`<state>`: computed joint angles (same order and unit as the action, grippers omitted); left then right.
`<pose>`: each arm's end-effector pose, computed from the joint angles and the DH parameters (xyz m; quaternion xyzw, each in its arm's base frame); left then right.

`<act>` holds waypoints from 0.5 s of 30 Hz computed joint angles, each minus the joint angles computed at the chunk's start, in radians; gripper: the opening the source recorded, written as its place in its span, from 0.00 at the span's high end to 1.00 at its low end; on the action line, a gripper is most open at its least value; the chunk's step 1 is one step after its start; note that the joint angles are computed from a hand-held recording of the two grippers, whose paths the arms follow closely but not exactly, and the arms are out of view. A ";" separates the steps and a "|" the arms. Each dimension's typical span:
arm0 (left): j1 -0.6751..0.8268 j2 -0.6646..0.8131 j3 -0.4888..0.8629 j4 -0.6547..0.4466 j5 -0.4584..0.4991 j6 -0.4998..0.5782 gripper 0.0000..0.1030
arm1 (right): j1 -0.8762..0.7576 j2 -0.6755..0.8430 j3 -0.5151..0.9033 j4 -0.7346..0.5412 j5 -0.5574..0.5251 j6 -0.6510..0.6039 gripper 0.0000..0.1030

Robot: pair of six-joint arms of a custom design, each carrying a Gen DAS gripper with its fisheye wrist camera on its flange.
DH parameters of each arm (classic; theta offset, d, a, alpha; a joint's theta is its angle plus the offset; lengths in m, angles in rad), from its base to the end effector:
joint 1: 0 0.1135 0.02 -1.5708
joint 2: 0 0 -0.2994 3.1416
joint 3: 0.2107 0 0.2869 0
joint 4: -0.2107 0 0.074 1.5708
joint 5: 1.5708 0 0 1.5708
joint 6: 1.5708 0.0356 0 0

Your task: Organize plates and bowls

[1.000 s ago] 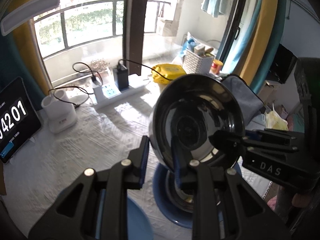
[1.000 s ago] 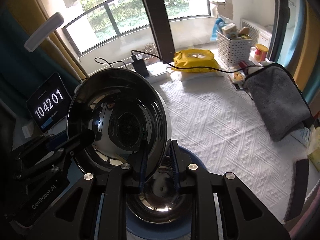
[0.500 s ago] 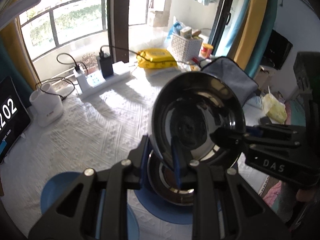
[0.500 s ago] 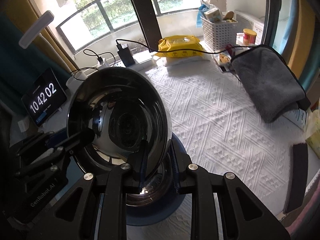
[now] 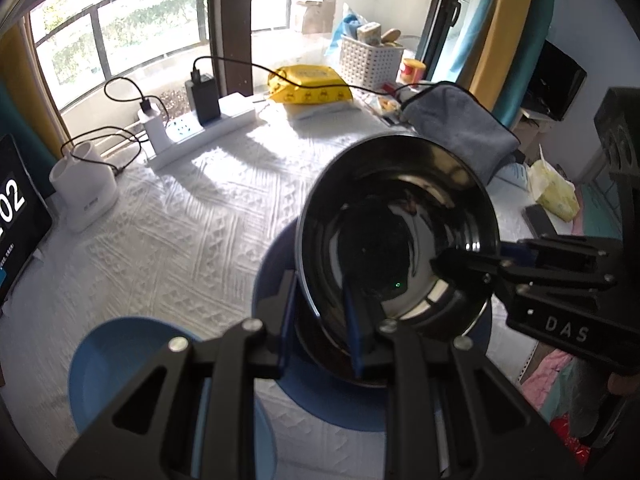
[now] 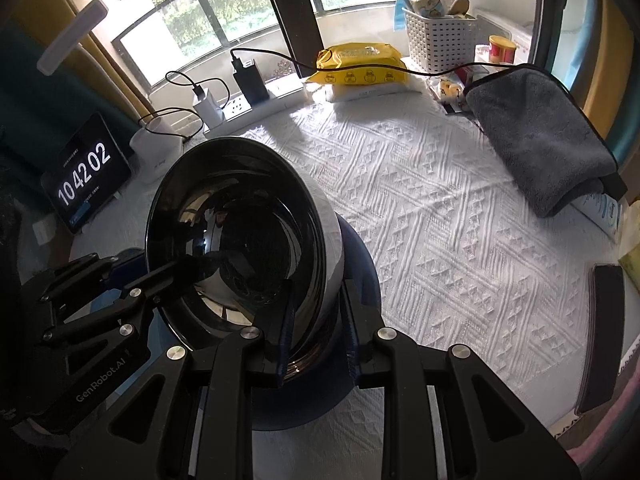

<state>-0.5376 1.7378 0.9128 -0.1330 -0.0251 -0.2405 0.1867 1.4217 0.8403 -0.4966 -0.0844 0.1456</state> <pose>0.3159 -0.1873 0.1537 0.1374 0.9434 -0.1033 0.2836 0.2891 0.0577 0.2092 -0.0302 0.9685 0.0807 0.2336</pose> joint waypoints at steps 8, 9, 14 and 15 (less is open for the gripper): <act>-0.014 -0.009 -0.025 -0.008 0.003 0.004 0.78 | 0.007 -0.018 -0.023 -0.007 0.008 -0.006 0.77; -0.015 -0.010 -0.027 -0.009 0.002 0.007 0.78 | 0.008 -0.019 -0.024 -0.008 0.009 -0.007 0.77; -0.017 0.000 -0.028 -0.016 0.005 0.015 0.78 | 0.000 -0.029 -0.034 -0.008 -0.006 -0.015 0.77; -0.016 0.003 -0.027 -0.017 0.006 0.014 0.78 | 0.000 -0.026 -0.034 -0.007 -0.007 -0.014 0.77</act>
